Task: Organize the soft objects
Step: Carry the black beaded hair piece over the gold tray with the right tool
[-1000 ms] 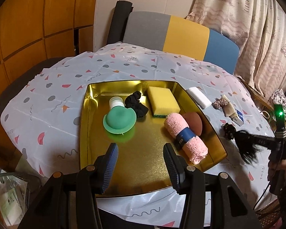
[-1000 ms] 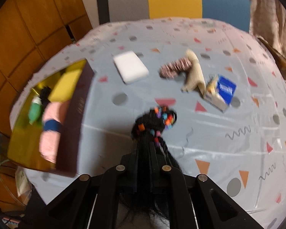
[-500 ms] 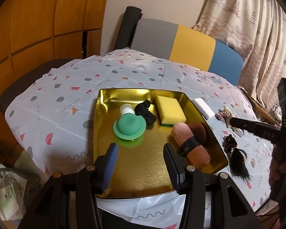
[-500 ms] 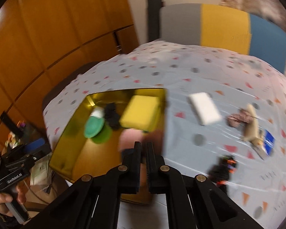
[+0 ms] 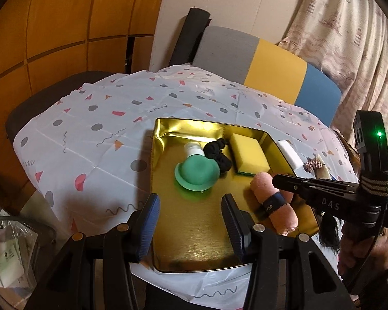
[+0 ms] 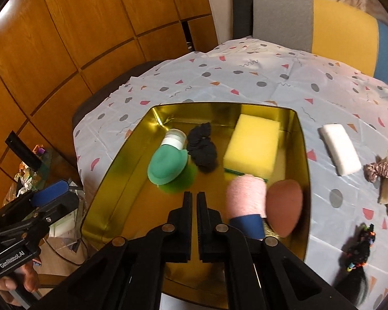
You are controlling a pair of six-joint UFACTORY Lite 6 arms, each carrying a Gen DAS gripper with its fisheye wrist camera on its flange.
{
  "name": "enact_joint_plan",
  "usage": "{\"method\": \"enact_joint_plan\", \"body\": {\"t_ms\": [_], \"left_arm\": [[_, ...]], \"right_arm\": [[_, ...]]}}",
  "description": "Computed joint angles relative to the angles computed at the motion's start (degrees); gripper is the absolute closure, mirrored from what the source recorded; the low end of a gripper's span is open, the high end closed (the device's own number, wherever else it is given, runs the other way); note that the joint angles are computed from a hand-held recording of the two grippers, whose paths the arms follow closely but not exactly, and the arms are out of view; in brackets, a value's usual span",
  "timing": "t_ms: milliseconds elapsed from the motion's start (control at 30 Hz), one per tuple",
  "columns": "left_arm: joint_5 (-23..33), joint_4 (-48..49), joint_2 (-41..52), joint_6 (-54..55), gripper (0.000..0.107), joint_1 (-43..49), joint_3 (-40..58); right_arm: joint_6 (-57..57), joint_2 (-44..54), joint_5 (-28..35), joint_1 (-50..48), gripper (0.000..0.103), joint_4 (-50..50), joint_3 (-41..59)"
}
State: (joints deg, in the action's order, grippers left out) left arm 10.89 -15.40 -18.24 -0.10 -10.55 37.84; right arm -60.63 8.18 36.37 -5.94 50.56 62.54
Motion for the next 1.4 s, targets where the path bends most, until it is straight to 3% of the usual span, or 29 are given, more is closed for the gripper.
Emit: {"method": "enact_joint_plan", "body": {"t_ms": [367,533,600,667,733,833,900,933,967,1133,1400], "left_arm": [[0.7,-5.1,0.9,5.6,0.057,3.2,0.6],[1.2,-10.9,1.8,11.6,0.057,3.6,0.9],[1.2,-13.4,1.5,14.2,0.057,4.0,0.6],[1.1,-11.1,1.9,11.8,0.057,3.7,0.8],[1.1,-13.1,2.0,13.4,0.057,3.6,1.0],[0.9,-10.6,2.3,10.7,0.057,2.3,1.4],[1.0,-7.9,2.3,8.2,0.057,0.9,1.7],[1.0,-4.4,2.1,4.7,0.057,0.0,1.7],[1.0,-1.8,2.0,2.2,0.057,-0.7,1.7],[1.5,7.1,1.4,-6.6,0.057,-3.4,2.0],[2.1,13.4,0.9,-12.5,0.057,-4.3,2.0]], "right_arm": [[2.4,5.5,-0.5,3.5,0.1,0.7,2.4],[1.8,2.7,-0.3,0.8,0.099,2.3,0.2],[0.4,-1.1,-1.6,-3.9,0.087,2.0,-2.2],[-1.2,-3.2,-1.2,-11.3,0.03,2.2,-3.0],[-1.6,-2.3,-2.4,-18.5,0.014,-0.9,-1.8],[5.5,4.2,-6.1,-24.4,0.015,-12.1,2.3],[12.0,10.6,-5.8,-26.1,0.022,-19.4,6.1],[15.0,14.2,-5.2,-26.8,0.039,-22.7,8.0],[17.0,16.4,-4.7,-27.1,0.072,-24.7,9.0],[11.7,14.2,-7.2,-27.7,0.078,-19.4,5.1],[2.3,1.8,3.1,-16.3,0.078,-2.8,4.6]]}}
